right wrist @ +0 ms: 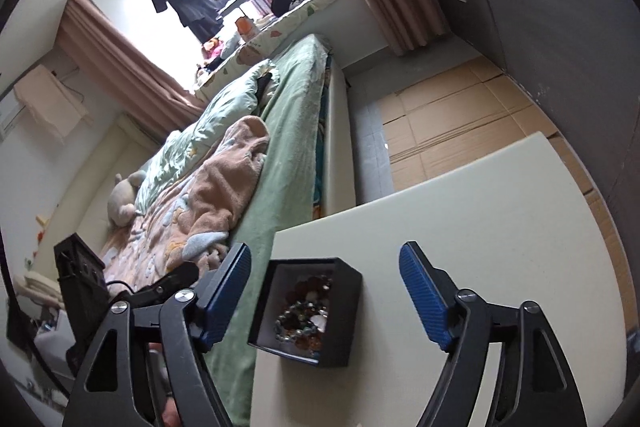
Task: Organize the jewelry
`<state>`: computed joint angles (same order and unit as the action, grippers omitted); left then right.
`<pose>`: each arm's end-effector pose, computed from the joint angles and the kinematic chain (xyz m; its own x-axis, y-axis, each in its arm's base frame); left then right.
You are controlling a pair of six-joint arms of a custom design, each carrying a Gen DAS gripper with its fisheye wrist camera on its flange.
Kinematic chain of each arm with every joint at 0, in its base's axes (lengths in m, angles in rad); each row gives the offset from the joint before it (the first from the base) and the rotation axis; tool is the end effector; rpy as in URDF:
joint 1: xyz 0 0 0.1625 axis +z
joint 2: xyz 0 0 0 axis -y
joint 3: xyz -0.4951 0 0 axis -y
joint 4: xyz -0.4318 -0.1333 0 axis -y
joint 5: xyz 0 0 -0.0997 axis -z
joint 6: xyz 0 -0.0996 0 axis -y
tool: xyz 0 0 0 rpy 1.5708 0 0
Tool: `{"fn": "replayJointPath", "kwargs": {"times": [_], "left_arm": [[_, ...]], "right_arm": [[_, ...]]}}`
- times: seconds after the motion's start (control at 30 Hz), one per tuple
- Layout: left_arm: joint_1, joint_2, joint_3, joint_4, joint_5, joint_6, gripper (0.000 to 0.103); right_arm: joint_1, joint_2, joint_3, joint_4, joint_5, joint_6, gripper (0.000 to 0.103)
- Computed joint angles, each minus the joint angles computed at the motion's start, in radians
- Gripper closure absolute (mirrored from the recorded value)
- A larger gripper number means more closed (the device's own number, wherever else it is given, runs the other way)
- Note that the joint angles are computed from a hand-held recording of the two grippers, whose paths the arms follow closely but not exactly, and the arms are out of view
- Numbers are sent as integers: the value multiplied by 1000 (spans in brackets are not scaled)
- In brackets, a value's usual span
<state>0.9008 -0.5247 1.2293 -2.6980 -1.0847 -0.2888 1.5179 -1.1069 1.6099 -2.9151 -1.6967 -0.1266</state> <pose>-0.4083 -0.8050 0.0914 -0.9397 0.1788 -0.2916 0.3116 0.7989 -0.5145 0.0815 -0.7453 0.4056 -0.9823 0.0607 0.1772 -0.0895 0.6787 -0.7290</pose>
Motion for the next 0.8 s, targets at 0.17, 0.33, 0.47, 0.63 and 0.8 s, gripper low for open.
{"fn": "replayJointPath", "kwargs": {"times": [0.17, 0.33, 0.47, 0.63, 0.8], "left_arm": [[-34, 6, 21, 6, 36, 58, 0], [-66, 1, 56, -13, 72, 99, 0], [-87, -21, 98, -61, 60, 99, 0], [-134, -48, 159, -176, 94, 167, 0], [-159, -71, 232, -253, 112, 202, 0]], "right_arm": [[-25, -47, 54, -19, -18, 21, 6], [-22, -98, 124, -13, -16, 1, 0], [-12, -135, 191, -90, -63, -52, 0], [-10, -181, 260, -173, -103, -95, 0], [-17, -219, 308, -182, -91, -112, 0]]}}
